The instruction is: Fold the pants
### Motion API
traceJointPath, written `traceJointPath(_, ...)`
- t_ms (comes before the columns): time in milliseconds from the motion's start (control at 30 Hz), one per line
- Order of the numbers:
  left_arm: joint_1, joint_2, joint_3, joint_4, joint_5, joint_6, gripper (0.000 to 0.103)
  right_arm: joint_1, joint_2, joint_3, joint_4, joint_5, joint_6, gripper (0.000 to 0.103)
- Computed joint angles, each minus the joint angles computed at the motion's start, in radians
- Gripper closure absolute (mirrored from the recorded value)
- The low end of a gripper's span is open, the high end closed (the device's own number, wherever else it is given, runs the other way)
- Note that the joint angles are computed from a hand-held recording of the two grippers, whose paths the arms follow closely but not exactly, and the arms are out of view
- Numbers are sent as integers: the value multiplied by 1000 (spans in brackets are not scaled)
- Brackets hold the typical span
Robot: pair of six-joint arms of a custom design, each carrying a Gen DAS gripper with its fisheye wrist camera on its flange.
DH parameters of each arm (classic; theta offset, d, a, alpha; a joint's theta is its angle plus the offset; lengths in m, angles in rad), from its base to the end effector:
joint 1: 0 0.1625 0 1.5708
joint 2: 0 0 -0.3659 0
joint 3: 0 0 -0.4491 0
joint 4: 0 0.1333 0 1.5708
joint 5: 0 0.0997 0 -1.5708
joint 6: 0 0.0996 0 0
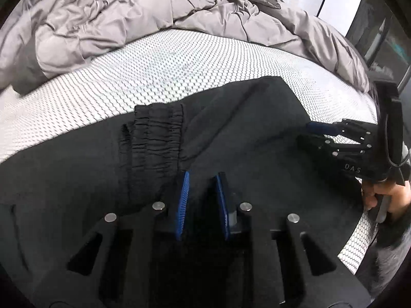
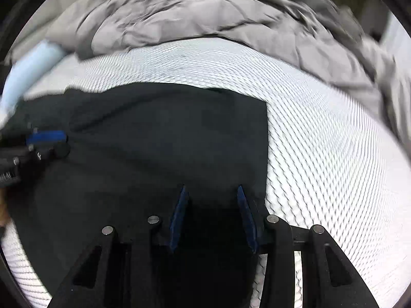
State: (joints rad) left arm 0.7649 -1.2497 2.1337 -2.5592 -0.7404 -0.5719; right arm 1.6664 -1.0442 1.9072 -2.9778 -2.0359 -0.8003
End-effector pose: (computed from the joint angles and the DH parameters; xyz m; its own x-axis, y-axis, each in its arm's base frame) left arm -0.2221 -0.4999 0.1060 -0.8278 -0.0083 -0.5609 0.3205 0.8137 -0.4850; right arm 0.1462 -0.5960 0.1130 -0.5765 -0.5097 0.6387 -0.7112 0.6978 -0.0851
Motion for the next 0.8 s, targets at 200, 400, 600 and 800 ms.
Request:
traceJointPath(200, 11, 81, -100, -84, 0, 56, 81, 3, -75, 26, 100, 155, 68, 62)
traceJointPath(400, 107, 123, -144, -70, -31, -46, 96, 29, 46, -39, 105, 171, 77, 62)
traceJointPath(600, 103, 47, -79, -108, -42, -25, 102, 43, 108, -61, -88, -39, 29, 63)
traceJointPath(800, -14, -132, 54, 29, 106, -149, 95, -37, -83, 13, 85, 134, 125, 51)
